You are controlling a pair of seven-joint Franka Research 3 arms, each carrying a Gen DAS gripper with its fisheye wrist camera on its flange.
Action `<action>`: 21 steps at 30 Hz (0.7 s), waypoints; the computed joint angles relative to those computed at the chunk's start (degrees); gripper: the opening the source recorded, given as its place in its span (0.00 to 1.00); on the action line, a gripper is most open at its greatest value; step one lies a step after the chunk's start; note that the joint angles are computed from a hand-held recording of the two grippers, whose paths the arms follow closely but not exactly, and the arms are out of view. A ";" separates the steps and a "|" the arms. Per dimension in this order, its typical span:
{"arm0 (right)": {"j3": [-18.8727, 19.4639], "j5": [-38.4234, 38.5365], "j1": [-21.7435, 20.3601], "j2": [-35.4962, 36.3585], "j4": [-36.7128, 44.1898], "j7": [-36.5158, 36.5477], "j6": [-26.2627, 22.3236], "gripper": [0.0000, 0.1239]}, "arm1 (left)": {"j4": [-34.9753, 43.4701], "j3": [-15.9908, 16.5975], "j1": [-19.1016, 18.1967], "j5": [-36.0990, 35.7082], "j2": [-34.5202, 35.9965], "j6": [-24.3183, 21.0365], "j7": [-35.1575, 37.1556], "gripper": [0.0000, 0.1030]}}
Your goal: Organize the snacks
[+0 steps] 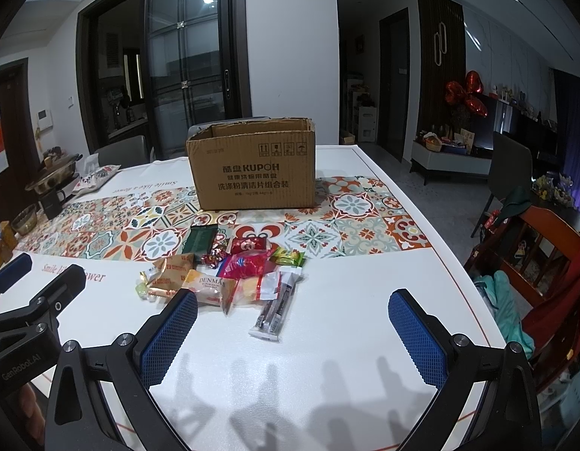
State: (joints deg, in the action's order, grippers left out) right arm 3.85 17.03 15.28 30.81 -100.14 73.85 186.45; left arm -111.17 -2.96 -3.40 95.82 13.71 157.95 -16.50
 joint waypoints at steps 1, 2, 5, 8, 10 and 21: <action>0.10 -0.01 -0.14 0.08 0.11 -0.07 -0.07 0.83 | 0.01 0.00 0.00 0.04 0.01 0.01 -0.06 1.00; 0.28 0.00 -0.32 0.15 0.20 -0.14 -0.08 0.83 | -0.04 0.01 0.02 0.05 -0.02 0.08 -0.08 1.00; 0.57 -0.01 -0.65 0.38 0.46 -0.34 -0.15 0.83 | 0.03 -0.02 0.02 -0.12 0.01 0.18 0.04 1.00; -0.84 0.14 1.03 0.22 0.72 0.24 -1.08 0.83 | 0.16 -0.05 0.00 -0.23 0.15 0.42 -0.03 1.00; -0.50 0.05 0.77 0.48 1.05 0.17 -1.53 0.83 | 0.32 -0.03 -0.02 -0.62 0.32 0.62 0.29 1.00; -0.64 -0.32 0.34 4.91 7.53 0.68 -6.98 0.83 | 6.20 1.61 0.01 -8.14 6.15 4.71 8.09 1.00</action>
